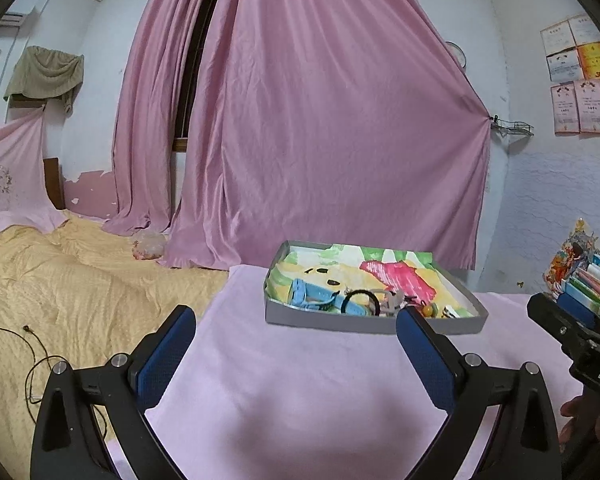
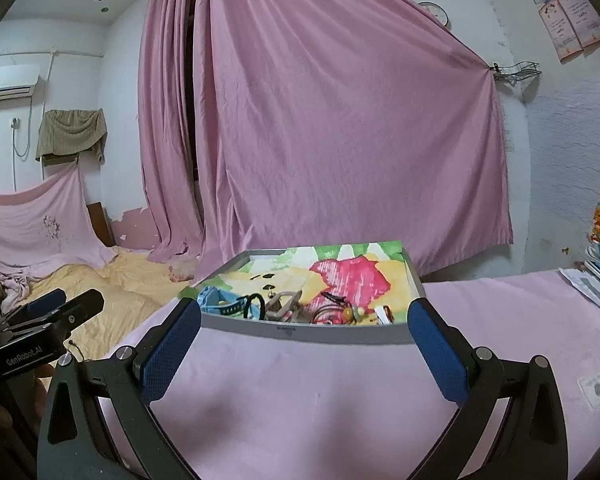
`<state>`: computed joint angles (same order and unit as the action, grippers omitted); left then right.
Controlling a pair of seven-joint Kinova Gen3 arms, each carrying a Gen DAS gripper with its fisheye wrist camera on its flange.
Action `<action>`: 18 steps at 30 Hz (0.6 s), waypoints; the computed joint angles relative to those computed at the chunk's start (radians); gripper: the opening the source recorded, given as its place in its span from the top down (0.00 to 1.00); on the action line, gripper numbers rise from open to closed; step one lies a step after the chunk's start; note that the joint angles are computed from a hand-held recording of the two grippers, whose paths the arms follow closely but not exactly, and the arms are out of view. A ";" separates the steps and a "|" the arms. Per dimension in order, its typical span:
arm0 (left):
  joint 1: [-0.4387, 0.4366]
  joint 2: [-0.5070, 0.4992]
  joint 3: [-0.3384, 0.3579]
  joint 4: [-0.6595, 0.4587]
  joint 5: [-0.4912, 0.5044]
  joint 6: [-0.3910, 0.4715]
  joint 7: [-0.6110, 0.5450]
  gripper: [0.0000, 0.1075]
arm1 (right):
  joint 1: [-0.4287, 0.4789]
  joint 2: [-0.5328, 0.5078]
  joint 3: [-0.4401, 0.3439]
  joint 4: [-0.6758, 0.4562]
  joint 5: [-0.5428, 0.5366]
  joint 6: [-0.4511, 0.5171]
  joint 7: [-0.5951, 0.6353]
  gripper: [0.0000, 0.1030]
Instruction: Organize jewelry
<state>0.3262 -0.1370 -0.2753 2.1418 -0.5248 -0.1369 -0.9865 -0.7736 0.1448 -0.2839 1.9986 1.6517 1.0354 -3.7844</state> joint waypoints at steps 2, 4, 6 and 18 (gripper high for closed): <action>-0.043 -0.017 0.042 0.021 0.032 -0.005 -0.038 0.06 | -0.018 -0.006 -0.011 0.012 -0.015 0.031 -0.008 0.01; -0.060 -0.032 0.059 0.042 0.055 -0.013 -0.072 0.06 | -0.039 -0.010 -0.024 0.025 -0.030 0.067 -0.020 0.01; -0.079 -0.043 0.079 0.057 0.083 -0.016 -0.111 0.06 | -0.053 -0.016 -0.032 0.040 -0.042 0.088 -0.031 0.01; -0.064 -0.123 0.069 0.153 0.211 -0.024 -0.286 0.05 | -0.139 -0.014 -0.073 0.102 -0.090 0.204 -0.111 0.01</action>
